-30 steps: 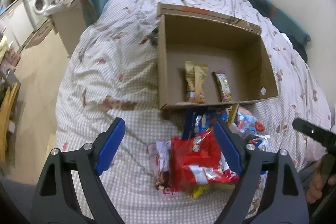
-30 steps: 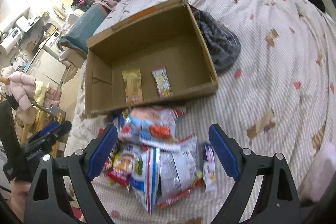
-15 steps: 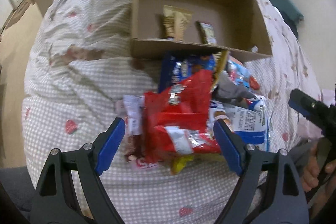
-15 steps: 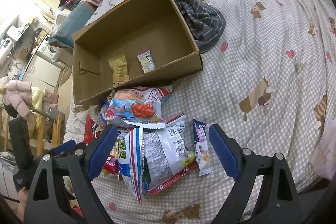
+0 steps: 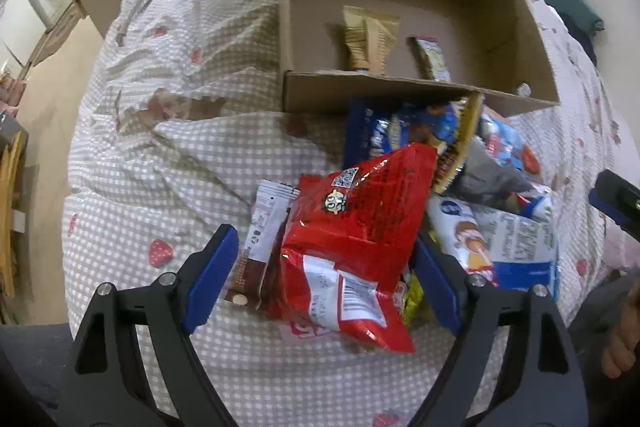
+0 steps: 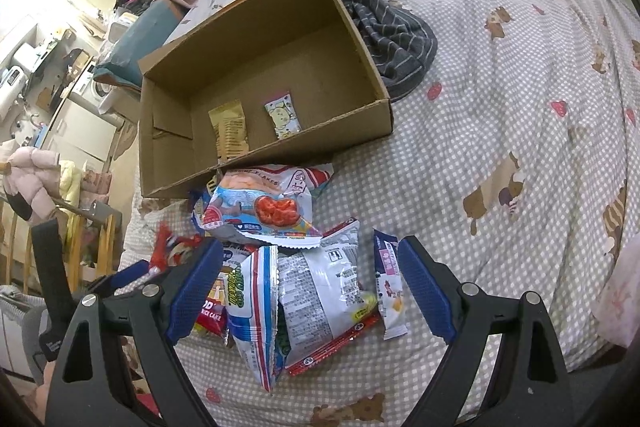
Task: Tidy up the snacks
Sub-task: 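Grasp the red chip bag with the left tool while the right tool grasps a white-blue bag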
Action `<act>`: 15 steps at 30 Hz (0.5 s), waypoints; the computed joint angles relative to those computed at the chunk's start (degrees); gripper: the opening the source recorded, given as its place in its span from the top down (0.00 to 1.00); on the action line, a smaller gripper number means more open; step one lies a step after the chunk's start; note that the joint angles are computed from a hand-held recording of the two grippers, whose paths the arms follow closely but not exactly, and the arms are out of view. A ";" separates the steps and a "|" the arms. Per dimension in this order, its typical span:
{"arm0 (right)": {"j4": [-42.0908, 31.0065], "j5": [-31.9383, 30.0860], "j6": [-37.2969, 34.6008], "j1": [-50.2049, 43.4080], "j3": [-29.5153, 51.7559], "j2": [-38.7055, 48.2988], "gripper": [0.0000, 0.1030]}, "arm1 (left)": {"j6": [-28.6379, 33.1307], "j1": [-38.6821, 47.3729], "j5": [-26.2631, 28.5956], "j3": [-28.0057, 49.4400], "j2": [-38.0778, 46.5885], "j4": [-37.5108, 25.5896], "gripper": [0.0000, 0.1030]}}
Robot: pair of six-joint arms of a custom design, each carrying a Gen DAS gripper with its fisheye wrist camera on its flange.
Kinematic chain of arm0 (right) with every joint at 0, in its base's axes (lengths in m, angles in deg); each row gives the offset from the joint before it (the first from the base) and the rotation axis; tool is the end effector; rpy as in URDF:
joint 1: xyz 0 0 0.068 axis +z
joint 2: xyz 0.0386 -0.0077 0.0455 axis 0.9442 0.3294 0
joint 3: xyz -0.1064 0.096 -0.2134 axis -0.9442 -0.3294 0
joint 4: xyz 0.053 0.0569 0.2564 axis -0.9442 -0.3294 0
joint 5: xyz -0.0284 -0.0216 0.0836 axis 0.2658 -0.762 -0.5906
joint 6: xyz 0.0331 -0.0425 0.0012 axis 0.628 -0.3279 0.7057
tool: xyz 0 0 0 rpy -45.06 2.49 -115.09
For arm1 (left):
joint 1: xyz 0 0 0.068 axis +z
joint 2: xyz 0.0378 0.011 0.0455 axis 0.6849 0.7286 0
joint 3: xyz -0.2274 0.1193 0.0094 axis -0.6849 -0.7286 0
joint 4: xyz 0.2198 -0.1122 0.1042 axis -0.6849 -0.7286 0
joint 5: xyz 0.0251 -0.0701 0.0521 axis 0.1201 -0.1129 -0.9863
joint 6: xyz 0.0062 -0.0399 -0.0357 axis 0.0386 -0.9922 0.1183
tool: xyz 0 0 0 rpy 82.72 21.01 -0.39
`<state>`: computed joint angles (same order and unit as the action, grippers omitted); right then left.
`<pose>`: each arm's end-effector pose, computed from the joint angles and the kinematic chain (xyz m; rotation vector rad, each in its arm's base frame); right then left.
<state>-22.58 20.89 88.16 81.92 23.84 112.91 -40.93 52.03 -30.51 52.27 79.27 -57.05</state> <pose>0.1818 0.0409 0.2603 0.4974 2.5942 0.4719 0.2687 0.0331 0.2389 0.3506 2.7907 -0.2259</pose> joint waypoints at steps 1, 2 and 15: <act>0.19 -0.03 -0.06 0.13 0.06 0.33 0.12 | 0.04 -0.08 0.38 0.51 1.25 -0.54 0.19; 0.31 0.00 0.00 0.27 0.00 0.41 0.12 | 0.31 -0.02 0.99 1.29 2.76 -1.11 0.19; 3.19 -13.45 -0.58 -3.41 -3.42 -1.19 0.22 | 3.14 -2.57 -4.47 -1.88 2.02 2.28 0.50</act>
